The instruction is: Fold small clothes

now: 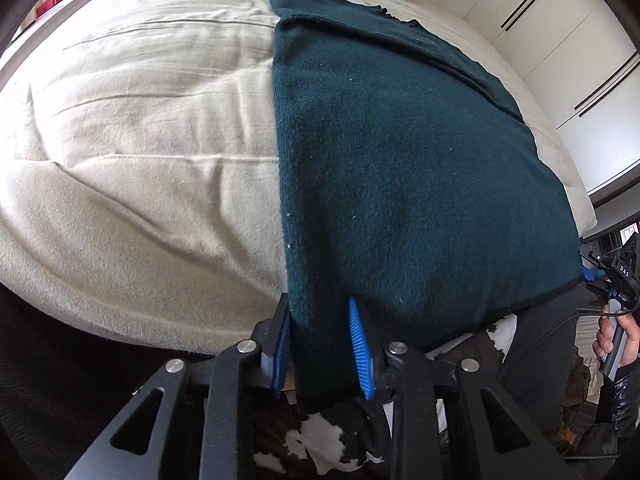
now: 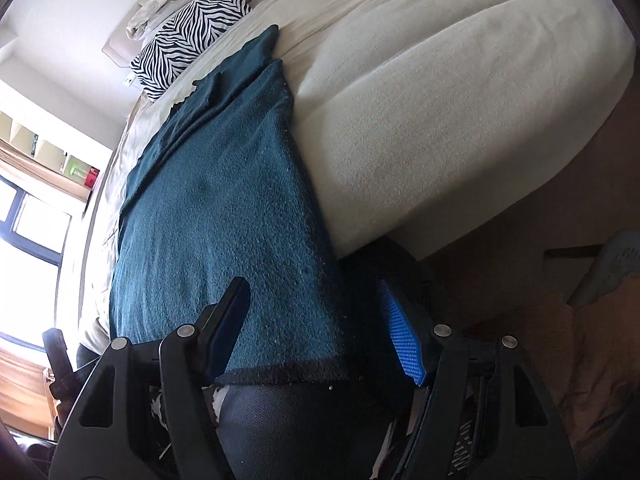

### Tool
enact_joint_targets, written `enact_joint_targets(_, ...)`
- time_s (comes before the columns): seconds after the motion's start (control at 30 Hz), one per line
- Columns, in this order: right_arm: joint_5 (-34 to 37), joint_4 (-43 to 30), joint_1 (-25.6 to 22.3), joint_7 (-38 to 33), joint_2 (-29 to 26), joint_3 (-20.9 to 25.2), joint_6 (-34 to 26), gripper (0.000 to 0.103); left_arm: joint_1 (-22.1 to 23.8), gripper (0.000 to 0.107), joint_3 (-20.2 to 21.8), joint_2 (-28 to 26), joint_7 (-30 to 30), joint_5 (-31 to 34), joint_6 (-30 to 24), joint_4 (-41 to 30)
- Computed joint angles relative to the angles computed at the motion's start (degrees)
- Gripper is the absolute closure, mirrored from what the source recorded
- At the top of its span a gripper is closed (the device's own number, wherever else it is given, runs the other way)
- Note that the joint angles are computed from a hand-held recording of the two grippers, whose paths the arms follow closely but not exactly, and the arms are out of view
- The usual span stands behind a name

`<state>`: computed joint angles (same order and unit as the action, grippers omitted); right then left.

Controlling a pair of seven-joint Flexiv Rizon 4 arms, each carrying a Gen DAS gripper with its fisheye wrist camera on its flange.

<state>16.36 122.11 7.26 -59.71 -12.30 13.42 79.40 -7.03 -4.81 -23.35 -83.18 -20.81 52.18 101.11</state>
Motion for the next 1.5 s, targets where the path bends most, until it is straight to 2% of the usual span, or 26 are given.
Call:
enact_joint_targets(0.1, -5.43, 1.56, 2.52, 3.56, 0.4, -2.43, 0.31, 0.038, 0.35, 0.093, -0.41, -0.01, 0.99, -0.54, -1.35, -0.25)
enact_joint_targets(0.17, -8.53, 1.92, 3.24, 4.98, 0.57, -3.28, -0.16, 0.039, 0.32, 0.094, -0.33, 0.15, 1.38, -0.41, -2.03, -0.26)
enact_joint_targets(0.23, -13.0, 2.65, 4.25, 7.1, 1.14, -4.81, -1.04, 0.05, 0.37, 0.097, -0.41, 0.29, 1.72, -0.78, -2.31, -0.08)
enact_joint_targets(0.3, -15.45, 3.04, 4.3, 8.59, 1.76, -5.34, -2.02, 0.072, 0.46, 0.099, -0.45, 0.56, 2.11, -1.19, -2.44, 0.18)
enact_joint_targets(0.4, -12.57, 2.29, 2.44, 5.69, 2.24, -3.25, -3.42, 0.086, 0.64, 0.1, -0.57, 1.21, 3.07, -1.87, -2.64, 0.69)
enact_joint_targets(0.5, -10.11, 1.51, 1.89, 3.85, 2.31, -2.39, -3.7, 0.095, 1.24, 0.1, -0.86, 2.0, 4.21, -3.82, -2.99, 1.5)
enact_joint_targets(0.63, -1.42, -0.29, 0.1, -1.75, 2.37, 0.57, -2.02, 0.096, 2.94, 0.101, -2.26, 3.08, 7.53, -10.42, -3.23, 2.9)
enact_joint_targets(0.83, 17.69, -7.28, -3.88, -15.89, 1.61, 5.32, 0.02, 0.097, 5.48, 0.101, -5.38, 4.61, 16.77, -31.11, -2.82, 5.21)
enact_joint_targets(0.97, 31.88, -13.93, -6.72, -26.84, 0.2, 7.65, 1.05, 0.097, 5.3, 0.101, -5.89, 4.11, 21.11, -42.08, -2.32, 3.87)
enact_joint_targets(1.07, 38.92, -18.94, -7.67, -32.0, -1.44, 7.41, 1.0, 0.097, 5.04, 0.101, -5.66, 2.67, 22.09, -46.39, -1.81, 1.2)
enact_joint_targets(1.2, 41.73, -25.27, -7.36, -33.92, -4.69, 6.3, 1.29, 0.097, 5.22, 0.101, -6.48, -0.32, 21.88, -50.73, -0.79, -3.63)
enact_joint_targets(1.33, 36.68, -31.27, -5.8, -30.07, -9.12, 4.75, 1.9, 0.096, 5.55, 0.101, -7.32, -4.44, 19.92, -50.95, 1.14, -9.97)
enact_joint_targets(1.5, 27.99, -39.59, -4.51, -23.07, -15.93, 2.86, 2.68, 0.096, 6.96, 0.101, -8.83, -11.14, 14.94, -46.05, 1.47, -19.68)
